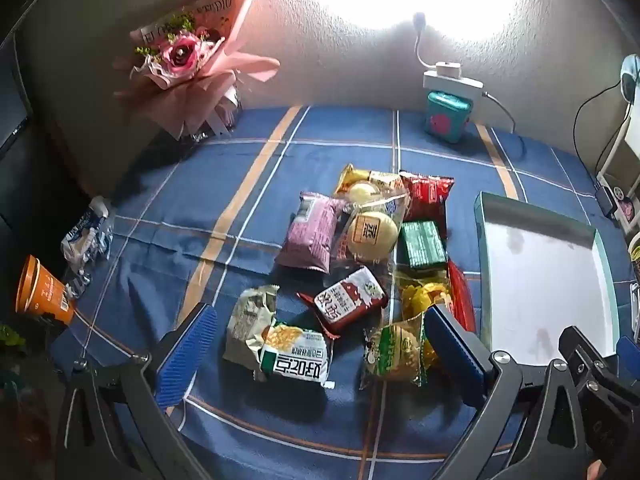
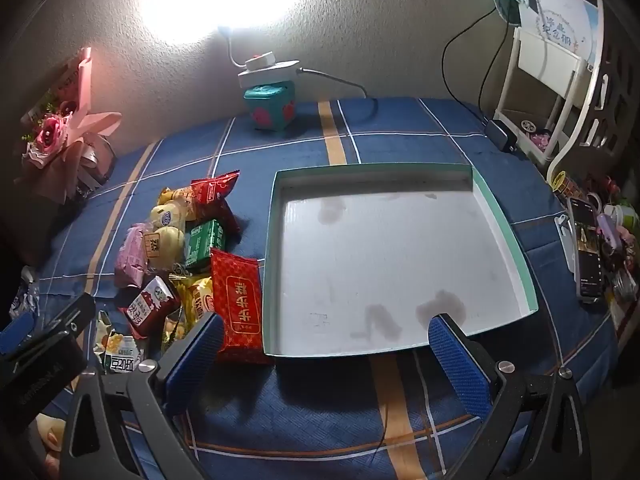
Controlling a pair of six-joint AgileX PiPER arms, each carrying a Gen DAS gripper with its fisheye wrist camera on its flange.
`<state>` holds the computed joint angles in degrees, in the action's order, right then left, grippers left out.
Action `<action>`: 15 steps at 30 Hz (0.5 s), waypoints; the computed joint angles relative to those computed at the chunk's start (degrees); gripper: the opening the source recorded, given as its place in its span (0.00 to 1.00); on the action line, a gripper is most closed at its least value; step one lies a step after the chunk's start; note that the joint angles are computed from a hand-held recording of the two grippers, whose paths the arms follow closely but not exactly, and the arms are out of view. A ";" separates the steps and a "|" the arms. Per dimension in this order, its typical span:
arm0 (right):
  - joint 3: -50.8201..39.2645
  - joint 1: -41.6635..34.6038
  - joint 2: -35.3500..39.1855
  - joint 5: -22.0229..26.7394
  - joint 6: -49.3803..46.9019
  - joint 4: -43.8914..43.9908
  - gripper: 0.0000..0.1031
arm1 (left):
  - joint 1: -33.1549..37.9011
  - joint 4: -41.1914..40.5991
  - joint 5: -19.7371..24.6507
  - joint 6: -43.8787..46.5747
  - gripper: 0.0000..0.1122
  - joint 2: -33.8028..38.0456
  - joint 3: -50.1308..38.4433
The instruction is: Organize snacks
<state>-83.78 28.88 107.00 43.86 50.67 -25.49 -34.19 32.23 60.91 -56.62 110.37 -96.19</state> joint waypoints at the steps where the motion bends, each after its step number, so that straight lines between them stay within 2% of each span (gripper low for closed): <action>1: -0.36 -0.13 0.09 0.36 -0.69 0.82 1.00 | 0.05 -0.29 -0.18 -0.13 0.92 -0.41 0.42; 2: -0.50 -0.17 0.10 0.46 -0.89 1.08 1.00 | 1.64 -2.86 -0.42 1.96 0.92 -0.08 0.74; 9: -0.78 -0.26 0.76 0.64 -1.68 1.77 1.00 | 1.42 -4.52 2.18 3.22 0.92 2.66 -1.62; 15: -1.61 -0.32 1.77 1.34 -2.67 2.41 1.00 | 1.85 -6.22 2.52 4.46 0.92 3.48 -2.10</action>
<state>-85.39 28.56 108.77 45.20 47.99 -23.08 -32.34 26.00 63.43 -52.16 113.84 -98.28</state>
